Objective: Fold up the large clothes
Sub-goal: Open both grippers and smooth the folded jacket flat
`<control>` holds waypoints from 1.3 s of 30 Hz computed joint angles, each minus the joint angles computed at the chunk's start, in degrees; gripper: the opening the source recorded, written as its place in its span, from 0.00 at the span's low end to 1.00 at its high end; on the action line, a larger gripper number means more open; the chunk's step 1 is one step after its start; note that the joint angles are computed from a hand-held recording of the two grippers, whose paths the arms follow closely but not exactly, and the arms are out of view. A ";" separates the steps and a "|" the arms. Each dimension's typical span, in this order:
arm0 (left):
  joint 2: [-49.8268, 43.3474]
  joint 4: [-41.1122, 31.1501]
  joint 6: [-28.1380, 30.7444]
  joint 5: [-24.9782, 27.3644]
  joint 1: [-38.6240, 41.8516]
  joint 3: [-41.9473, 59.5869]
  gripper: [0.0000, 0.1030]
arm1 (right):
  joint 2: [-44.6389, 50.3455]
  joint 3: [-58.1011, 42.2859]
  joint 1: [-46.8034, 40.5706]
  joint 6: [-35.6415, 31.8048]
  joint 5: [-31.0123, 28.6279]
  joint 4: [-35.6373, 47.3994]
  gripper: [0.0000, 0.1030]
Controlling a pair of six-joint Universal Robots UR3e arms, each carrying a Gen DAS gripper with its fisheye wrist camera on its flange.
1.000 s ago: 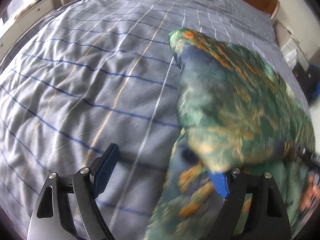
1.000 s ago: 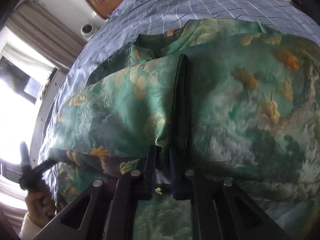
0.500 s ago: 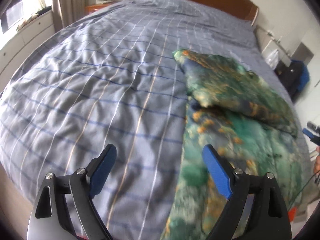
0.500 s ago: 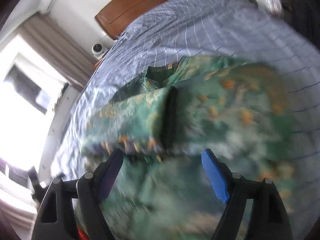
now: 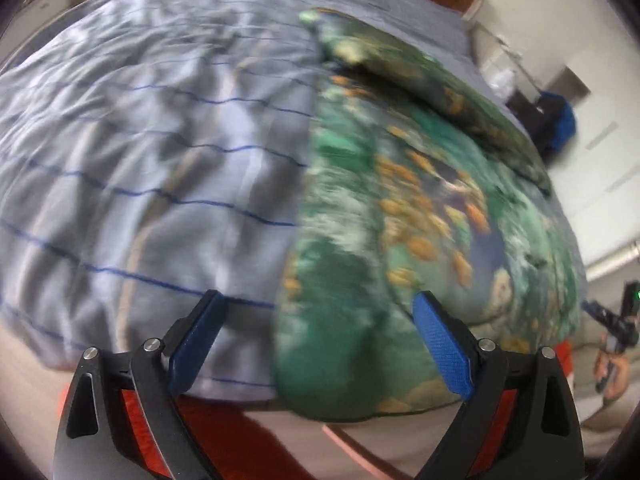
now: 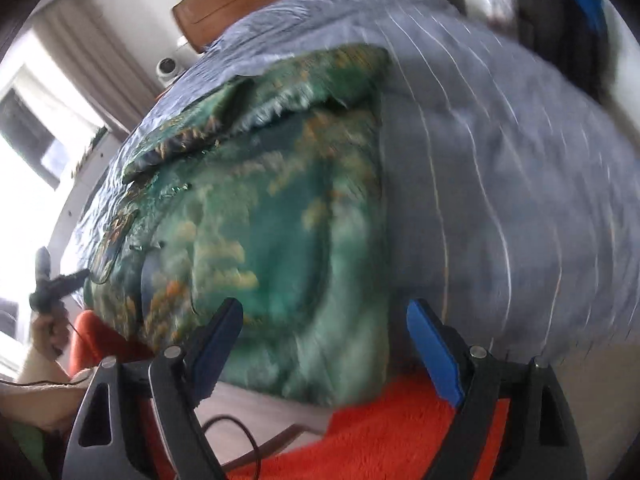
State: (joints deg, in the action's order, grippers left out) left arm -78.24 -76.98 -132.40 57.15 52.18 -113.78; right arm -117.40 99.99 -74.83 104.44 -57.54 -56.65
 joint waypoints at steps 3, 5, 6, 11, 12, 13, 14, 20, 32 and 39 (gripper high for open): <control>-1.60 2.42 0.10 0.62 -2.68 -0.27 0.93 | 3.21 0.46 -1.45 -2.31 0.19 1.27 0.81; -2.14 2.18 0.16 0.53 -3.07 -0.19 0.93 | 7.55 1.13 1.74 0.42 -0.01 -2.76 0.81; -2.00 1.84 0.53 0.33 -2.97 -0.28 0.93 | 9.11 2.02 4.14 2.98 -0.79 -6.72 0.81; 1.62 0.06 3.38 -0.20 -1.28 -2.82 0.93 | 12.45 2.08 6.54 2.66 -1.19 -6.00 0.81; 2.54 2.05 2.58 -0.02 -1.29 -4.20 0.93 | 11.25 3.36 6.01 2.48 -0.98 -6.93 0.81; 3.54 3.85 1.61 0.13 -1.54 -5.41 0.93 | 9.80 4.84 5.31 2.37 -0.66 -7.99 0.81; 4.77 5.95 0.59 0.35 -1.94 -6.76 0.93 | 7.38 7.23 3.84 2.02 -0.03 -9.26 0.81; 10.32 16.61 -4.79 2.56 -3.74 -12.77 0.93 | -8.85 16.91 -11.83 -9.32 3.93 -0.84 0.81; 13.75 25.76 -9.40 8.62 -6.79 -16.67 0.93 | -22.02 19.66 -29.04 -12.92 6.96 8.36 0.81; 14.69 29.53 -10.26 11.10 -8.39 -18.23 0.93 | -25.69 19.19 -33.46 -18.23 6.55 14.32 0.81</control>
State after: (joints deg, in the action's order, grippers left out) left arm -63.55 -47.45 -142.66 68.25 43.79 -132.01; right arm -143.10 119.19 -108.29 86.20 -50.99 -42.32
